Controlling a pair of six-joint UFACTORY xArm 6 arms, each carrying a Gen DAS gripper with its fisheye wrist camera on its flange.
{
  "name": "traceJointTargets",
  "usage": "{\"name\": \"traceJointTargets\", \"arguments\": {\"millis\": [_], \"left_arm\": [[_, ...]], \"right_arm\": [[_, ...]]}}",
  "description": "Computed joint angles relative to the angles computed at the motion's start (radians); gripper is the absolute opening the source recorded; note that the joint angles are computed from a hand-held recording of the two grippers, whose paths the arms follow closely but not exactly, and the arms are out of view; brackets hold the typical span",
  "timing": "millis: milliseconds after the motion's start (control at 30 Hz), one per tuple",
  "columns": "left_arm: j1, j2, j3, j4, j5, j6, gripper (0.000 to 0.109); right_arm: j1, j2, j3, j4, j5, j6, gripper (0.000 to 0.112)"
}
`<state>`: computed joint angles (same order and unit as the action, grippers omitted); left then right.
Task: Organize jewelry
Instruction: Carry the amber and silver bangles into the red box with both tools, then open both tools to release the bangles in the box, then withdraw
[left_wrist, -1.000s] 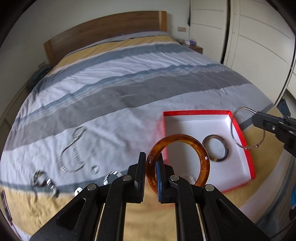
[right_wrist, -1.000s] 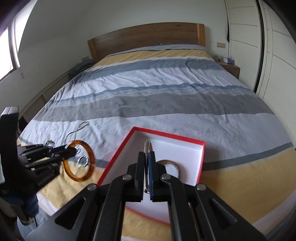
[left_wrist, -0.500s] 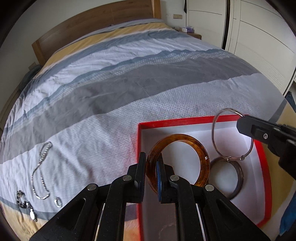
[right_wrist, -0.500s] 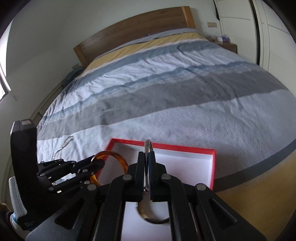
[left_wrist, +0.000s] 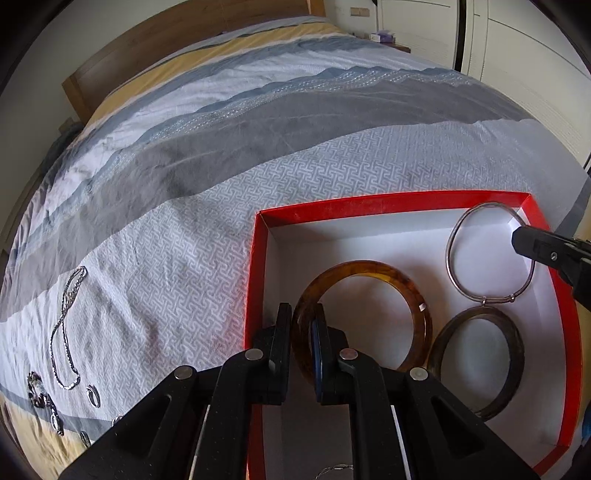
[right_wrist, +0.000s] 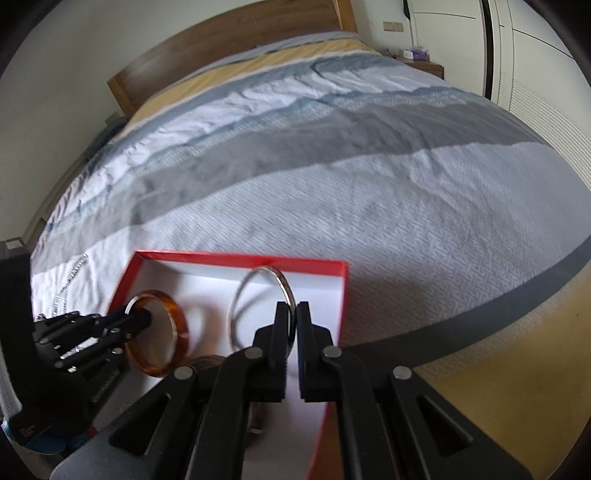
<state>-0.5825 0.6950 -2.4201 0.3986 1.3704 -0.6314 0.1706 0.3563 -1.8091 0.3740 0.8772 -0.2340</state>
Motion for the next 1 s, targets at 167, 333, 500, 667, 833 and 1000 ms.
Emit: {"name": "traceJointTargets", "arguments": {"millis": [167, 333, 500, 667, 833, 1000], "left_arm": [[-0.003, 0.044, -0.069, -0.001, 0.044, 0.003, 0.012], [0.0, 0.052, -0.081, -0.007, 0.05, 0.001, 0.012], [0.003, 0.07, -0.111, -0.021, 0.058, 0.0, 0.011], [0.006, 0.024, -0.024, -0.022, 0.005, -0.018, 0.012], [0.016, -0.029, 0.064, -0.061, -0.064, -0.022, 0.019], [0.016, -0.08, 0.133, -0.076, -0.114, -0.048, 0.032]], "right_arm": [[0.015, 0.016, -0.027, -0.062, 0.016, 0.004, 0.004], [0.029, 0.061, -0.106, -0.143, 0.08, 0.011, 0.004], [0.042, 0.111, -0.193, -0.19, 0.154, 0.017, 0.005], [0.055, 0.137, -0.237, -0.216, 0.198, 0.01, 0.005], [0.05, 0.133, -0.235, -0.203, 0.203, 0.012, 0.006], [0.036, 0.089, -0.199, -0.177, 0.182, 0.008, 0.009]]}}
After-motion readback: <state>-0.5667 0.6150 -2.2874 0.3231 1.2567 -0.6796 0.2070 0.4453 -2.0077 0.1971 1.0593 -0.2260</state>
